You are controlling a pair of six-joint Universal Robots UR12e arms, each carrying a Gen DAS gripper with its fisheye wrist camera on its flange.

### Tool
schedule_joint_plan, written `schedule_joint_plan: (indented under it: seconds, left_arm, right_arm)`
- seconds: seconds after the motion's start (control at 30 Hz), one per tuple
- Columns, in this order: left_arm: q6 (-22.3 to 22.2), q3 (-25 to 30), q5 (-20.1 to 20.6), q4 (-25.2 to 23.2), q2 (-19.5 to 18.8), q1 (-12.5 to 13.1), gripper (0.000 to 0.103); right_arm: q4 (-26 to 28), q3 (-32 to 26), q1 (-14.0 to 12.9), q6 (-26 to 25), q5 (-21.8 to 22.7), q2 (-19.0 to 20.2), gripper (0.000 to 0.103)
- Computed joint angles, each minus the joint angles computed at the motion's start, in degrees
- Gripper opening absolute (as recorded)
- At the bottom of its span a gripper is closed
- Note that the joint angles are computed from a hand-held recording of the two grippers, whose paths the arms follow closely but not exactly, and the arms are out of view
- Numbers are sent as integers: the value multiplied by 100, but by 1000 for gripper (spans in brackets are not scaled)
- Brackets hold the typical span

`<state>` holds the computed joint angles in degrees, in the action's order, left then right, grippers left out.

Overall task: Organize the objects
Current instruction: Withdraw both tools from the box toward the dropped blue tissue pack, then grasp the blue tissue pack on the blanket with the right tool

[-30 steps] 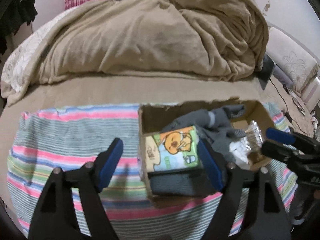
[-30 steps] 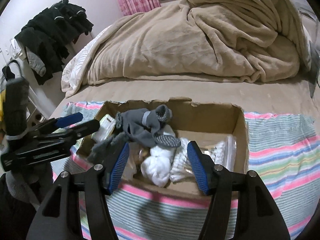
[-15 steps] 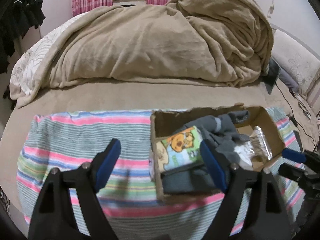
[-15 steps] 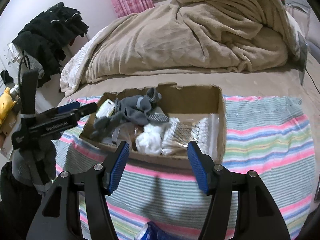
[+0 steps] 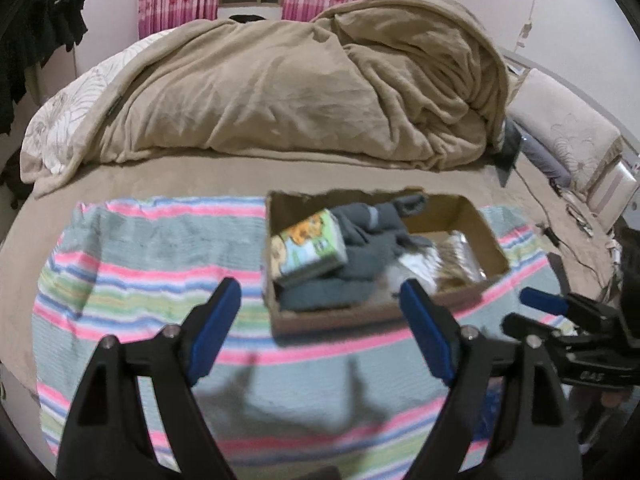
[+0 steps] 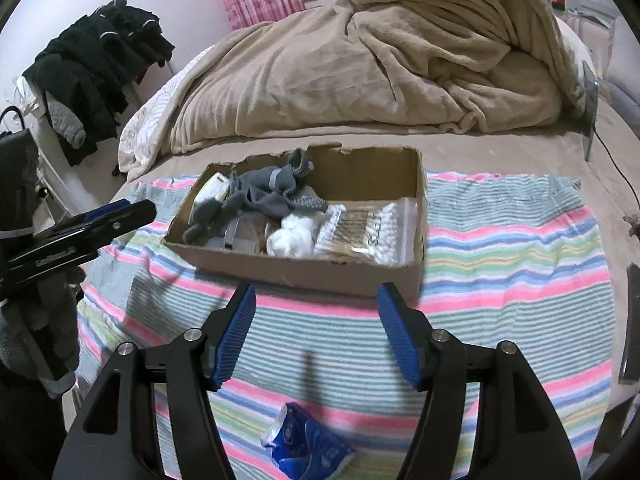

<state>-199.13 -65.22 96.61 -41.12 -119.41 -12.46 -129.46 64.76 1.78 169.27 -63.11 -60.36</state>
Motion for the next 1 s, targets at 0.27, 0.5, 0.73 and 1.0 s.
schedule_joint_plan:
  seconds: [0.27, 0.5, 0.73, 1.0]
  left_arm:
    - [-69, -425, -66, 127, 248, -98, 83]
    - [-209, -809, -352, 210, 449, -115, 83]
    - [-287, -1046, -402, 171, 582, -151, 83]
    - [-369, -1205, -532, -49, 624, -170, 83]
  right_arm:
    - [32, 405, -12, -71, -114, -227, 73]
    - [193, 706, 0, -226, -224, -379, 73]
    - [339, 940, -19, -264, -346, -467, 73]
    - [563, 1134, -56, -459, -285, -569, 68]
